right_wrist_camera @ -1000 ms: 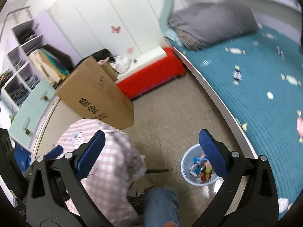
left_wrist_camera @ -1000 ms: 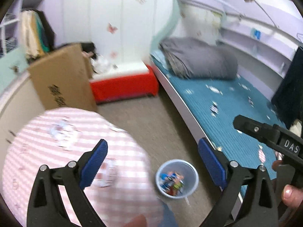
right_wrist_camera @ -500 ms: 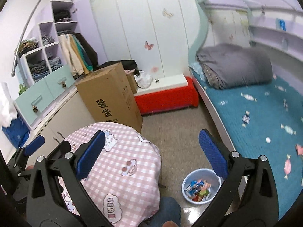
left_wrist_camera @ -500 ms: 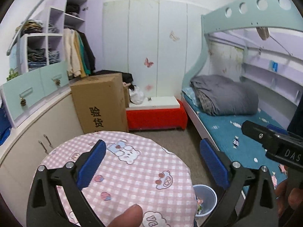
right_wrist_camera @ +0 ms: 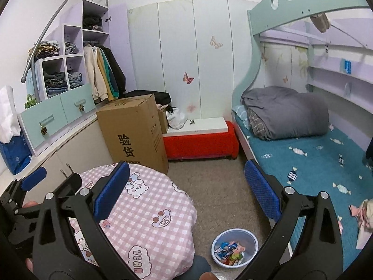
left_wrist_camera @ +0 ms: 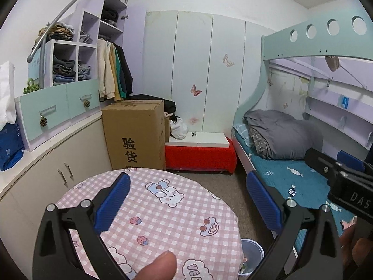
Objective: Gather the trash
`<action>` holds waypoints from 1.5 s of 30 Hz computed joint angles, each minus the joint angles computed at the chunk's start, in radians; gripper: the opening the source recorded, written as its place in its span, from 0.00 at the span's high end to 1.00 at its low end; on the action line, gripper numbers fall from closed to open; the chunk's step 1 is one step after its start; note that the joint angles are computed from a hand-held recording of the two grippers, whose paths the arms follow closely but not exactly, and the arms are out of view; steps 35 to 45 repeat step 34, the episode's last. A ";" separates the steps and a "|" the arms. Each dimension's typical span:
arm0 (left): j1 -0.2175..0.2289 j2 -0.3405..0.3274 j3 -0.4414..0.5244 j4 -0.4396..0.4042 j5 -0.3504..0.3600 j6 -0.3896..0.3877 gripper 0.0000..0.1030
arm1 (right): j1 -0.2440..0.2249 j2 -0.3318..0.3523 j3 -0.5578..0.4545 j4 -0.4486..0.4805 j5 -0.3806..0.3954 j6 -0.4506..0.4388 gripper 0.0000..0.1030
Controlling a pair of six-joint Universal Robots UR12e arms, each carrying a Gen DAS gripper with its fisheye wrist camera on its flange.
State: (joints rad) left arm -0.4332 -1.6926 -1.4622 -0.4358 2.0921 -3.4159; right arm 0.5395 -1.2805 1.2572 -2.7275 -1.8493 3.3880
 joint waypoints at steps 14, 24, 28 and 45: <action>-0.011 0.005 0.000 0.019 0.032 0.007 0.05 | 0.009 -0.001 -0.003 -0.021 -0.015 -0.018 0.06; -0.013 0.010 -0.008 0.044 0.041 0.015 0.05 | 0.012 0.001 -0.010 -0.018 -0.015 -0.024 0.06; -0.021 0.005 -0.001 0.042 0.068 0.026 0.05 | 0.012 0.000 -0.009 -0.018 -0.014 -0.024 0.06; -0.025 0.004 0.001 0.036 0.089 0.020 0.05 | 0.013 0.001 -0.011 -0.015 -0.014 -0.023 0.06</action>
